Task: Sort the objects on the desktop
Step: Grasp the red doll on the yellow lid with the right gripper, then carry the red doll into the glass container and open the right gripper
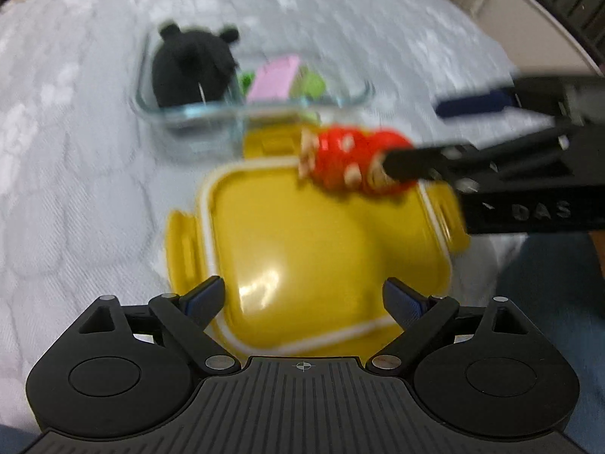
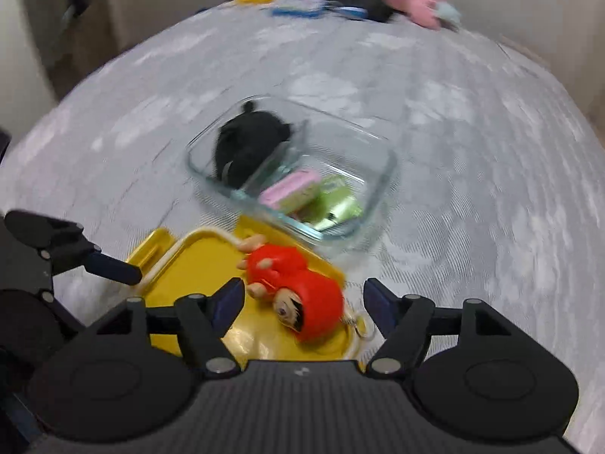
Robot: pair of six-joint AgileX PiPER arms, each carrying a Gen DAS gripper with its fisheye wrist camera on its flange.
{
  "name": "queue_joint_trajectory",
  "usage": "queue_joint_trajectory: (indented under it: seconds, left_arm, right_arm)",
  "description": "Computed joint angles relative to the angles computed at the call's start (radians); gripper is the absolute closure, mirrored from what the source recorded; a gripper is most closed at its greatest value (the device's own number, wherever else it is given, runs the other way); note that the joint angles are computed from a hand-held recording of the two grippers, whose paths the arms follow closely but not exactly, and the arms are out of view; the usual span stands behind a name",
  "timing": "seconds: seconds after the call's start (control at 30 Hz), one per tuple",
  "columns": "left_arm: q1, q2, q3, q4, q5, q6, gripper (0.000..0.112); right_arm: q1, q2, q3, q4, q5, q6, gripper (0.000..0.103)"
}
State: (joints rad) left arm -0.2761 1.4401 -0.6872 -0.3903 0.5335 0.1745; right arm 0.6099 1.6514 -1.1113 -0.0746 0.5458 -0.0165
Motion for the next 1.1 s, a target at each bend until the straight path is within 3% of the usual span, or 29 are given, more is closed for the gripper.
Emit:
queue_joint_trajectory:
  seconds: [0.13,0.2,0.33,0.43,0.47,0.77,1.1]
  left_arm:
    - [0.008,-0.007,0.015,-0.064,0.004,0.098,0.015]
    - [0.044,-0.001,0.021,-0.159,0.023,0.207,0.014]
    - [0.079,0.008,0.029,-0.218,0.033,0.278,0.014]
    - [0.081,-0.004,0.036,-0.228,0.028,0.288,0.014]
    - [0.085,-0.009,0.038,-0.238,0.029,0.297,0.014]
    - [0.111,-0.021,0.040,-0.264,0.043,0.307,0.013]
    - [0.142,-0.005,0.039,-0.318,0.049,0.360,0.013]
  right_arm:
    - [0.071,0.103,-0.101,-0.128,0.072,0.013,0.031]
    - [0.080,0.167,-0.156,-0.128,0.111,-0.022,0.031]
    - [0.080,0.247,-0.219,-0.144,0.147,-0.018,0.038]
    - [0.061,0.258,-0.247,-0.094,0.178,-0.030,0.043]
    - [0.058,0.259,-0.258,-0.089,0.197,-0.023,0.051]
    - [-0.017,0.179,-0.414,0.055,0.392,-0.026,0.053]
    - [-0.059,0.260,-0.698,0.060,0.422,0.045,0.053]
